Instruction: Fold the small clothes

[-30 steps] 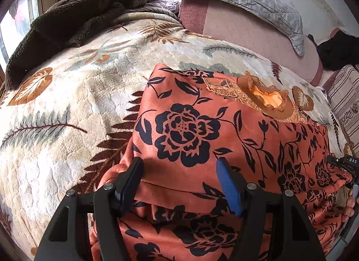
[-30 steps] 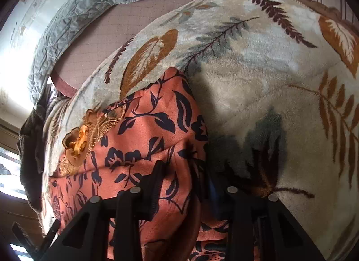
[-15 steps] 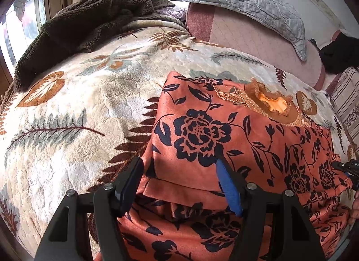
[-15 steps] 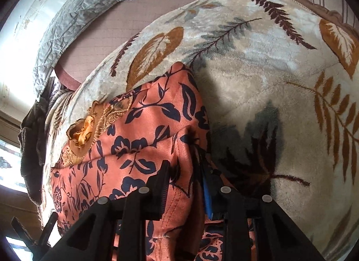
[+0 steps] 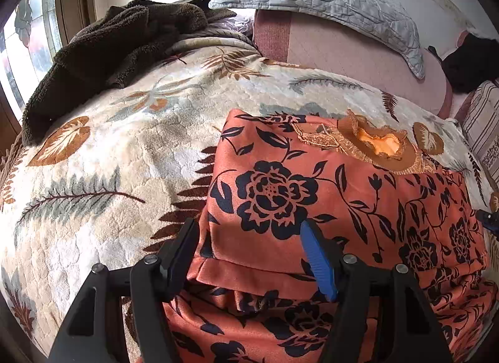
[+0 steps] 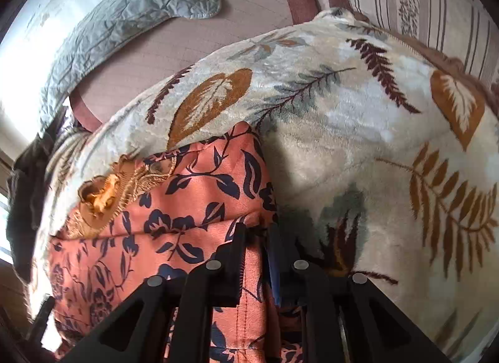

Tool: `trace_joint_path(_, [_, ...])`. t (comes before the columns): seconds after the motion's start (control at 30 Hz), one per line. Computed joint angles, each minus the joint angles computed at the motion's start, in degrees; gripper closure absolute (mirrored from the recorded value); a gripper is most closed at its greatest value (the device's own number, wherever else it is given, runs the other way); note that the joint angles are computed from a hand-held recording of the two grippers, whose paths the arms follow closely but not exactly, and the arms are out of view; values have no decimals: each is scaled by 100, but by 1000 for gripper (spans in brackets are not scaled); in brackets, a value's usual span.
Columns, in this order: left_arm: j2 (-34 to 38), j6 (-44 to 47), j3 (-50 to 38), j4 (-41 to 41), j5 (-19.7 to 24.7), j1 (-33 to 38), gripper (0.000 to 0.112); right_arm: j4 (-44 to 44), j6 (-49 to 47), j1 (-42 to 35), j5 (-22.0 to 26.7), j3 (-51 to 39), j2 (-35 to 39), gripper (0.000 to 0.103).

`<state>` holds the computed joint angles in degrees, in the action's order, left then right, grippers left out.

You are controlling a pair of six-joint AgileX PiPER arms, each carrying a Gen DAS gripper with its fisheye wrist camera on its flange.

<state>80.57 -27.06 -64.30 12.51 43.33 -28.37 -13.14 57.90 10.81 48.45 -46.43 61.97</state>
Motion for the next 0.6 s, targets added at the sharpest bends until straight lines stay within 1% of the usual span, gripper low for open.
trace_joint_path(0.03, [-13,-39,-8,7,-17,17,44,-39,-2,36,-118,7,-195,87])
trace_joint_path(0.1, [-84,-286,23,204,-94,-8,44,-652,417,523,-243,-14,-474,87])
trace_joint_path(0.13, [-69,-448,17,407,-64,-75,44,-767,451,763,-240,-66,-502,87])
trace_joint_path(0.17, [9,-558,-24,593,43,-149,44,-653,322,915,-237,-139,-382,87])
trace_joint_path(0.2, [126,-597,-80,692,205,-213,44,-340,33,966,-176,-210,-217,87])
trace_joint_path(0.27, [350,-334,-132,481,397,-197,44,305,-441,1055,141,-370,276,87])
trace_joint_path(0.3, [467,-232,-168,474,524,-228,44,707,-787,1015,330,-421,543,87])
trace_joint_path(0.33, [464,-297,-130,625,532,-304,44,988,-1027,993,463,-414,783,86])
trace_joint_path(0.37, [404,-369,-103,716,538,-356,44,1040,-1053,988,428,-343,800,86])
trace_joint_path(0.43, [263,-268,-69,547,505,-320,44,866,-795,1095,435,-373,608,86])
trace_joint_path(0.5, [193,-244,-47,410,446,-284,44,861,-799,1046,101,-299,350,86])
trace_joint_path(0.53, [183,-282,-42,412,419,-286,44,746,-660,1047,22,-314,348,86])
trace_joint_path(0.6, [197,-321,-52,417,353,-302,44,483,-415,1022,32,-447,624,86])
